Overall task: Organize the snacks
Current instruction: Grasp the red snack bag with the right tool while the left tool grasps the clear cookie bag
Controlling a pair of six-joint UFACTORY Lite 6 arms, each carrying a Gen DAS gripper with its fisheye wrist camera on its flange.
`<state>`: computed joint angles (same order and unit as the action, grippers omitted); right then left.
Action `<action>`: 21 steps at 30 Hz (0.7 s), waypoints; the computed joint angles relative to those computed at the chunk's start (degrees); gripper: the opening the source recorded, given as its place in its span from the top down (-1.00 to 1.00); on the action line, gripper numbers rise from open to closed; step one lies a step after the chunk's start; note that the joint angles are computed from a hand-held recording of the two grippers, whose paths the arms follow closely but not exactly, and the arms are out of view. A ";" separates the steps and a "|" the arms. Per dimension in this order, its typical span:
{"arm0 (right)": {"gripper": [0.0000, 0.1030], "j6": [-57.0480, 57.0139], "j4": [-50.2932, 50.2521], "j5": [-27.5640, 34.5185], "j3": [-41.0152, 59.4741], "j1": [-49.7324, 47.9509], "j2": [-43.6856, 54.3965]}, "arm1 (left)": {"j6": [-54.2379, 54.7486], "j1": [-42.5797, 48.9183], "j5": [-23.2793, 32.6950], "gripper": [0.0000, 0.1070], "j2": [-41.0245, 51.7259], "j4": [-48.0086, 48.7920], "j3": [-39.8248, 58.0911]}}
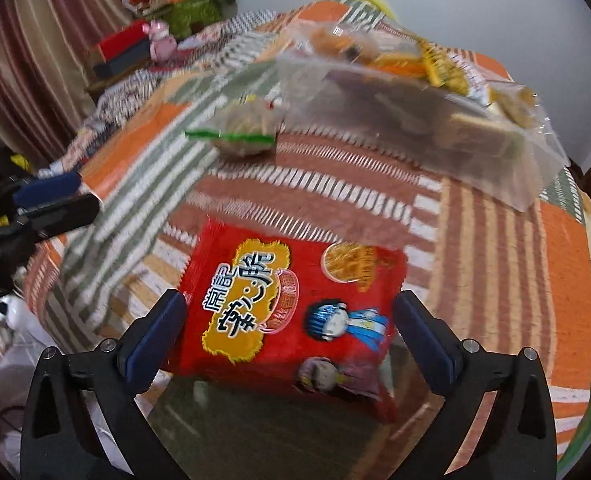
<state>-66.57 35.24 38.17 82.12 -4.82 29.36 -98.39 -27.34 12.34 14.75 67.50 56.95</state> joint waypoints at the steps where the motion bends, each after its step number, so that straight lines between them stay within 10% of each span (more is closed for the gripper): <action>1: -1.00 0.57 -0.70 -1.92 -0.62 0.84 0.14 | -1.20 0.18 -0.37 -0.01 0.06 1.05 -0.29; 18: -0.30 0.09 4.26 5.99 11.04 -6.00 7.75 | 13.07 2.31 -1.10 -0.19 9.80 -12.15 11.75; 21: 0.19 -0.35 5.40 8.97 14.14 -7.91 9.13 | 18.39 3.21 -0.11 -0.23 13.13 -16.74 17.26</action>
